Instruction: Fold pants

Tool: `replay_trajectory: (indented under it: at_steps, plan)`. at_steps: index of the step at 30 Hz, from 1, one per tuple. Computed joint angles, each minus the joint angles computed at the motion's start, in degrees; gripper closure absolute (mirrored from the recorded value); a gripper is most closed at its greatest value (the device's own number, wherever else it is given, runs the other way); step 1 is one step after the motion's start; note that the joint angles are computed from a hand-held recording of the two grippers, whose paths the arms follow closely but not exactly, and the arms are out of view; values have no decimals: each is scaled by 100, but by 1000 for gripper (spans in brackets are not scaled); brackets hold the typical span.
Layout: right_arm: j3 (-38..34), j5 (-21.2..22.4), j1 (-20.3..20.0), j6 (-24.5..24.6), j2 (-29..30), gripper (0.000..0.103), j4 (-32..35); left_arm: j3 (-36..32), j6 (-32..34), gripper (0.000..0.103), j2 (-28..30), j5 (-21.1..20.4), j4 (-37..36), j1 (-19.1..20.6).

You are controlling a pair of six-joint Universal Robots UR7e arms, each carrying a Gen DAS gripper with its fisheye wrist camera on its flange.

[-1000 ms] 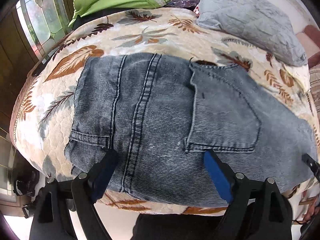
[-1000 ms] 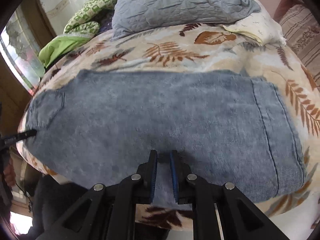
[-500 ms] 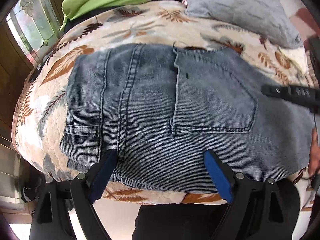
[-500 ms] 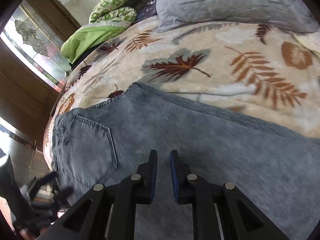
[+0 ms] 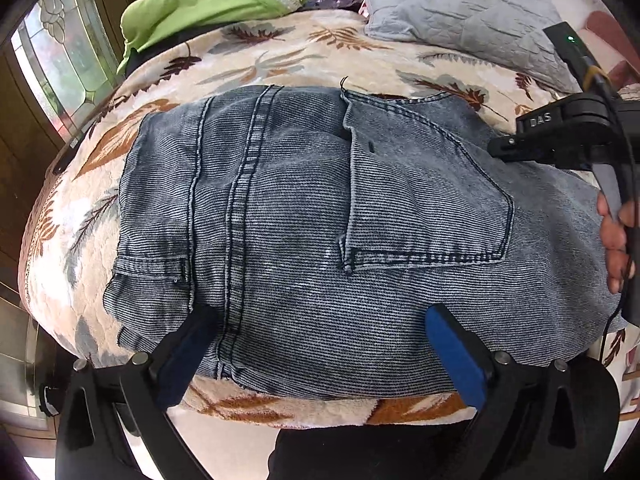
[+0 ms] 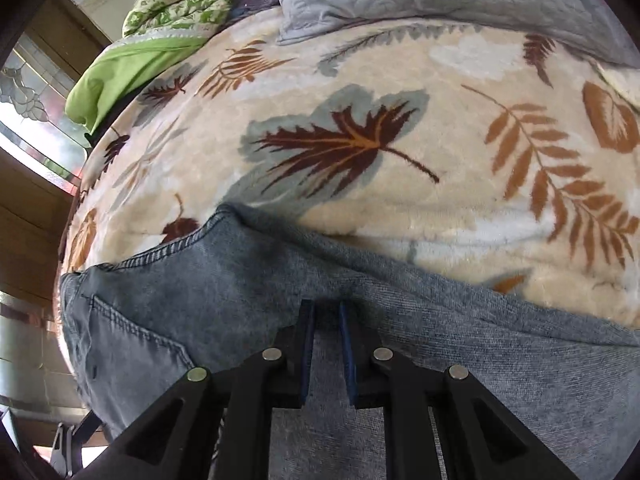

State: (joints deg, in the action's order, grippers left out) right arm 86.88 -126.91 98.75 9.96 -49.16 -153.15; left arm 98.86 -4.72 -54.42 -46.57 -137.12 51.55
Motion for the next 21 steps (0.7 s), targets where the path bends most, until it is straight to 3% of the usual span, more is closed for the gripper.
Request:
replay_trajectory:
  at_steps: [4, 6, 9, 13, 21]
  plan:
    - [3, -140, 49, -149, 80, 87, -326, -70, -25, 0, -76, -84, 412, -4]
    - [193, 100, 19, -52, -83, 87, -528, -185, -132, 0, -130, -200, 784, 2]
    - [765, 391, 53, 41, -479, 87, -1072, -76, -159, 0, -282, -108, 648, -51]
    - [1504, 21, 230, -211, -952, 87, -1465, -41, -201, 0, -362, 145, 553, -98]
    - [3100, -527, 175, 440, -2303, 87, -1780, -298, -1087, 0, -226, 613, 1111, 126]
